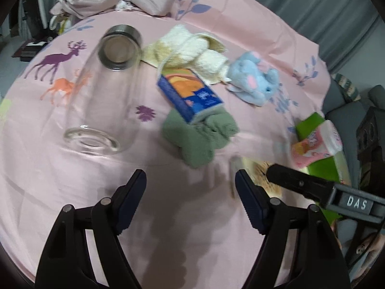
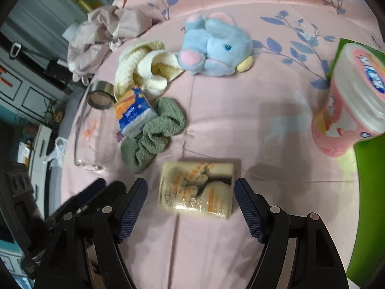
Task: Organize soft objects
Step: 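Lift the beige tissue pack with the right gripper and carry it over the green box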
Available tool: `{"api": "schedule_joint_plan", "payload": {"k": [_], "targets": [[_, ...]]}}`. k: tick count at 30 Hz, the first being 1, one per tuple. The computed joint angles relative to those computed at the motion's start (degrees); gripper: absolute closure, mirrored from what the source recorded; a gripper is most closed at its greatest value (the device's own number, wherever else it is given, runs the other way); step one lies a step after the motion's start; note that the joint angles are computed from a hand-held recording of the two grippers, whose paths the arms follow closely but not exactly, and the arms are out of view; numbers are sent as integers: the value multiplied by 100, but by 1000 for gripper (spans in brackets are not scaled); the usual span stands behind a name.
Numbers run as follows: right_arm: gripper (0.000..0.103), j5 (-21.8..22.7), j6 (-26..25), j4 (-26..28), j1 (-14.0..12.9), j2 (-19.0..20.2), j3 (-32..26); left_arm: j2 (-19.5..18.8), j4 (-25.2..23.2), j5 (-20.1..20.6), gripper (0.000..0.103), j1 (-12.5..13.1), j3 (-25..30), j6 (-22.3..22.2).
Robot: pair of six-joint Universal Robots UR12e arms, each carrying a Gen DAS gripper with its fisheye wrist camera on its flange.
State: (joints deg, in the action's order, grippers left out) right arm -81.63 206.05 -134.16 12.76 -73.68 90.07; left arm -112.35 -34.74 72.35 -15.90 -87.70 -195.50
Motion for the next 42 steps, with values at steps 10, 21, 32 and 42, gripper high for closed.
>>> {"api": "schedule_joint_plan", "payload": {"k": [10,21,32,42], "targets": [[43,95,48,-73,-44,76,25,-115,-24,-661,59,-111,74,371],[51,141,-29,-19,-52,185,-18,-272,-171,-841,78,-143,210,478],[51,-180,-109,-1064,18,-93,121,-77,751,-434,79,-269,214,443],[51,-689,119,-2302,-115,-703,680,-37,1295,-373,79,-579,494,979]]}}
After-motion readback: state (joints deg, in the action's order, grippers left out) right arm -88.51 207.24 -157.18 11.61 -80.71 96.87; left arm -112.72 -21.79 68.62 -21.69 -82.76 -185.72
